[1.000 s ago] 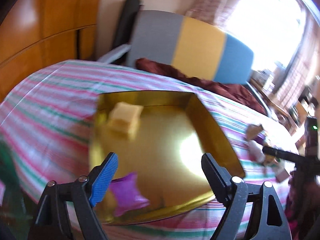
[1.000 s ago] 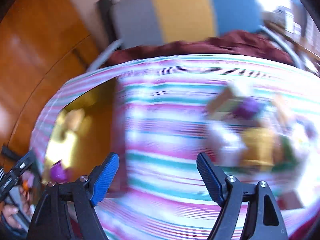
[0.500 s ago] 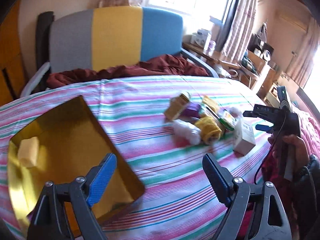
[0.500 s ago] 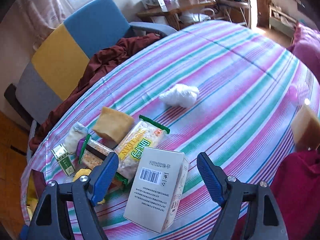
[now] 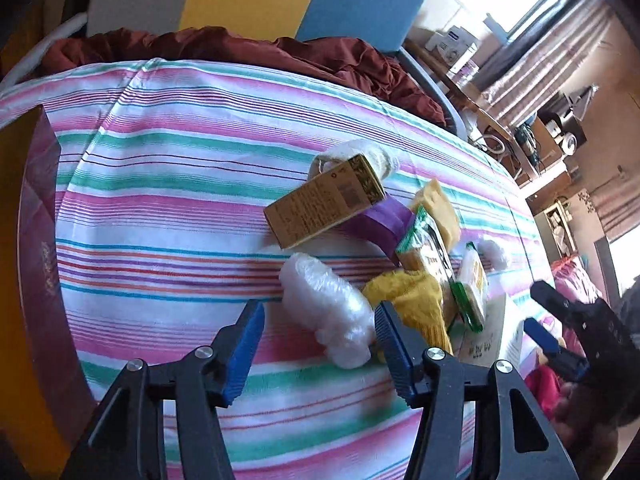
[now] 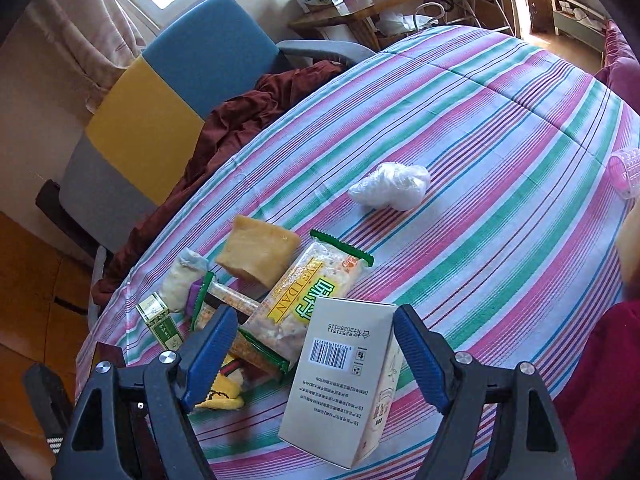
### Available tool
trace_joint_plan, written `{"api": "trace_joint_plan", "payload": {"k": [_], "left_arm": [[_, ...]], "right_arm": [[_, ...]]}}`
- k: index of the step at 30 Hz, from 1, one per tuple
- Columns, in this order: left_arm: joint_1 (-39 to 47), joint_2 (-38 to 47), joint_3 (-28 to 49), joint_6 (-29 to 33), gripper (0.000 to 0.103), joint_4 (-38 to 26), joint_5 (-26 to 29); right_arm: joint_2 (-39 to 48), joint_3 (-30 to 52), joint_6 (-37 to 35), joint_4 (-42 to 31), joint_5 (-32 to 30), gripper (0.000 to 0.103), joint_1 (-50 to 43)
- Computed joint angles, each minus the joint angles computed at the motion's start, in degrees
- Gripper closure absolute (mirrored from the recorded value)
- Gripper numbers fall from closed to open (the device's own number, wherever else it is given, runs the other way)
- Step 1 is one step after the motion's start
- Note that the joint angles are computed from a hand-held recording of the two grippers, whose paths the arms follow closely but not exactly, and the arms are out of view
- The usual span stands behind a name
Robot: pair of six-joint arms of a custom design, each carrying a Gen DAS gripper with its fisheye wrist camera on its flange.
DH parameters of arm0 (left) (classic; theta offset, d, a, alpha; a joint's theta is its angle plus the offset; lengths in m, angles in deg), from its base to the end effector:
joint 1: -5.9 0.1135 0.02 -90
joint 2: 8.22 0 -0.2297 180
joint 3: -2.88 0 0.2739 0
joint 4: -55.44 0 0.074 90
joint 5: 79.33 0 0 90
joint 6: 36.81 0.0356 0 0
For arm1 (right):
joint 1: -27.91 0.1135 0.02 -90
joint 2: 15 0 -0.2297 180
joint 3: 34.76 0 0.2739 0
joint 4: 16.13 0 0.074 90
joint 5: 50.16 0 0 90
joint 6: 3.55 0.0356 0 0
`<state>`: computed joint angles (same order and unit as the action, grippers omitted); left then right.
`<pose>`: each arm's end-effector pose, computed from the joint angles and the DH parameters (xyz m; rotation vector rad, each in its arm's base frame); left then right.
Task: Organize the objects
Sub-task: 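Grasp the clear plastic-wrapped bundle with the left gripper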
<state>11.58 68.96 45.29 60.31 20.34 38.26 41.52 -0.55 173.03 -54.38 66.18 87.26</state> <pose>0.2309 0.0064 0.0822 0.1505 2.6787 -0.6010 0.1149 0.1629 0.1089 0.7441 2.4137 0.4604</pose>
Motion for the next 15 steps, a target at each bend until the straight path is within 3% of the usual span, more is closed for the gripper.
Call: {"api": "trace_joint_plan", "payload": {"k": [4,7,8,10,15], "left_arm": [[-5.3,9.3,3.4,-4.6,0.041,5.3,-4.2],[-8.6,6.2,-0.4,-3.4,0.044,10.2,-8.6],[-9.0,4.7,-2.2,-2.4,0.057,11.5,-9.5],[-7.7,2.0,-5.0,0.3,0.062,12.5,-9.1],[-5.7,-9.2,-13.9,8.2,0.066,11.5,-9.0]], "right_arm": [[0.0,-0.4,-0.8,1.0,-0.9,0.021,-0.9],[-0.1,-0.7,-1.3,1.5,-1.3,0.021,-1.1],[-0.2,-0.7,-1.4,1.6,-1.4,0.021,-1.2],[-0.2,-0.7,-1.2,1.2,-1.2,0.021,-1.2],[-0.5,-1.1,-0.1,0.6,-1.7,0.021,-1.6]]}}
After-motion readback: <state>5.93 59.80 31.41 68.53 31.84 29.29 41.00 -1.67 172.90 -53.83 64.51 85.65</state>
